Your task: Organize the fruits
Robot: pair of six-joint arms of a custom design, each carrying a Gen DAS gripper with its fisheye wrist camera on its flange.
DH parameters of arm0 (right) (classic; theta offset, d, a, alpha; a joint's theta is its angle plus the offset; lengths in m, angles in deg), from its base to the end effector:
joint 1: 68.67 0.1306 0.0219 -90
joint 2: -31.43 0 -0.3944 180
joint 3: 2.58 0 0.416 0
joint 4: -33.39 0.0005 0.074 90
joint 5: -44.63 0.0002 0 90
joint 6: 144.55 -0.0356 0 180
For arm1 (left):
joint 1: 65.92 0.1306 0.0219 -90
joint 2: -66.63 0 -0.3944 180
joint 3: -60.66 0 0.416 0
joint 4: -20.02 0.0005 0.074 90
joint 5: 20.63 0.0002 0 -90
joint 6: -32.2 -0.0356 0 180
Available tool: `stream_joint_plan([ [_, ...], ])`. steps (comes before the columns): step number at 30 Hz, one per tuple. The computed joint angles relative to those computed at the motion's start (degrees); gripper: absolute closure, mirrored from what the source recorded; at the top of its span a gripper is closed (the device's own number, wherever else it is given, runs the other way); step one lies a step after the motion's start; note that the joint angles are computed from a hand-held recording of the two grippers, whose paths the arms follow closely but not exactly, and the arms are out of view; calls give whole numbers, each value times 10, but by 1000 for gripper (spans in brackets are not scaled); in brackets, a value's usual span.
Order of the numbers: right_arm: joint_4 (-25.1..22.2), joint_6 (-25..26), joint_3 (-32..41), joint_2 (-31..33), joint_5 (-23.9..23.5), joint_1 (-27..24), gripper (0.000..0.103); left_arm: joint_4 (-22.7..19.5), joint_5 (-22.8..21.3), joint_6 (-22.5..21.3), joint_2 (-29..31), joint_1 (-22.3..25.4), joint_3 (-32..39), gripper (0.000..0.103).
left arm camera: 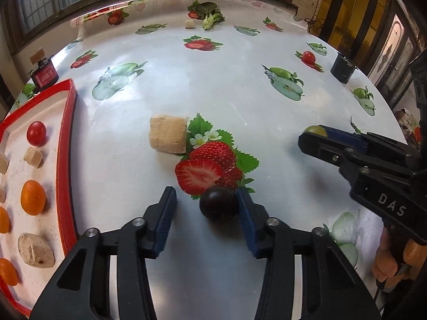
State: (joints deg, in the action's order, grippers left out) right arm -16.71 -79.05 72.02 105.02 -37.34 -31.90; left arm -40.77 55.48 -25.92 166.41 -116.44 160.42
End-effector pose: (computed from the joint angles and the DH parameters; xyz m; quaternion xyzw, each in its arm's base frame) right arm 0.3219 0.2337 0.4336 -0.0756 0.9319 0.1212 0.3334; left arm 0.3608 -0.4253 0.4243 0.1255 0.9529 -0.0767 0.2653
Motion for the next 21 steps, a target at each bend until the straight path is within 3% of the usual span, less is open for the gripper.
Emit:
stream_joint_plan([
  [1,0,-3,-2,-8,1,-3,74,5,13,-7,0,0,1,81],
  [4,-5,-9,-7,-28,12,-6,74,-9,-14,-16,5,-10,12,81],
  [10,-11,-16,-7,-50,23,2,74,-6,-25,2,-25,-11,-5,80],
  [21,-5,-19,9,-37,34,67,74,-10,-110,17,-92,-8,-38,80],
])
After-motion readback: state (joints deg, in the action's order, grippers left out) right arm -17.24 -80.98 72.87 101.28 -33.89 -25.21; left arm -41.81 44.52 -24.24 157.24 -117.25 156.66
